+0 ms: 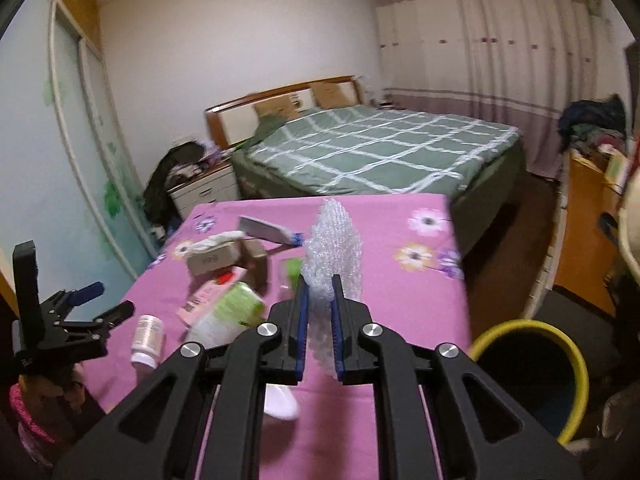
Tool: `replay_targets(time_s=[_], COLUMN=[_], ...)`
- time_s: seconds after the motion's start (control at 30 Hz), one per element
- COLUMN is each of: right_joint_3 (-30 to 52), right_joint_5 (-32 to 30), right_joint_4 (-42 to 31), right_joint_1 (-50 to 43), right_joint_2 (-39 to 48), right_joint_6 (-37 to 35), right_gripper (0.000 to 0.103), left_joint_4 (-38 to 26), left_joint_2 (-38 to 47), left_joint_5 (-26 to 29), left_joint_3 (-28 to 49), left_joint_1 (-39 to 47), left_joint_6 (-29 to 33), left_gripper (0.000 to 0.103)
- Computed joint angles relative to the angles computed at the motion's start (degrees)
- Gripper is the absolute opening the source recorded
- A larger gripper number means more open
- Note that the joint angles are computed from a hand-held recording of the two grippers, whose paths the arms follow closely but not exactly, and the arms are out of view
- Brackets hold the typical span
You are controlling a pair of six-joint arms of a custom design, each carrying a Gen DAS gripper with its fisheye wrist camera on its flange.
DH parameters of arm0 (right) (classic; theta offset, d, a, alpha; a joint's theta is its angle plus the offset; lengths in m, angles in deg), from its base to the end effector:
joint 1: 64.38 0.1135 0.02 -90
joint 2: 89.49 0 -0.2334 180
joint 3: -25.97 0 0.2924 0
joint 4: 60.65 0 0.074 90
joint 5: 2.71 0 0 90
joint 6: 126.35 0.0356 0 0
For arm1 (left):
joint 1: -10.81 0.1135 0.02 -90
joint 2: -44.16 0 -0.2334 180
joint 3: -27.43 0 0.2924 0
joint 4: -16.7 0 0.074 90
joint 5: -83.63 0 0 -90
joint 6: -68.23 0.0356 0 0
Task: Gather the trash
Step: 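Drop the foam net into the bin with the right gripper while the left gripper reaches the yogurt cup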
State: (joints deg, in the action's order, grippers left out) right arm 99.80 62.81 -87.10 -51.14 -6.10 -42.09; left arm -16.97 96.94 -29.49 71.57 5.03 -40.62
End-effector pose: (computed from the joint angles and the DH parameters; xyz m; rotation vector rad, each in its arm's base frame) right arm 0.3544 0.0985 0.2342 -0.5950 2.1031 0.5426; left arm 0.2470 -0.0110 0.1836 -0.4561 2.2022 0.2365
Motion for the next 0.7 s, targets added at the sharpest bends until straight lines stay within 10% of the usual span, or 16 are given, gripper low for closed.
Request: replay_targets(time_s=[0.3,0.7], right_joint_3=[-9.41,-5.86], right_joint_5=[1.24,3.42], right_joint_4=[1.91,5.42], right_joint_1=[-11.75,-20.54], right_joint_2=[-5.28,8.96], right_joint_6=[1.42,1.34], right_gripper=[0.01,0.012], left_joint_4=[-0.24,-1.01], left_joint_2=[2.49,8.09], left_joint_5=[-2.1,-4.87], left_joint_3=[1.97,6.1], left_joint_1=[-6.89,-13.96], left_joint_6=[-0.86,-1.71], left_gripper=[0.098,0.098])
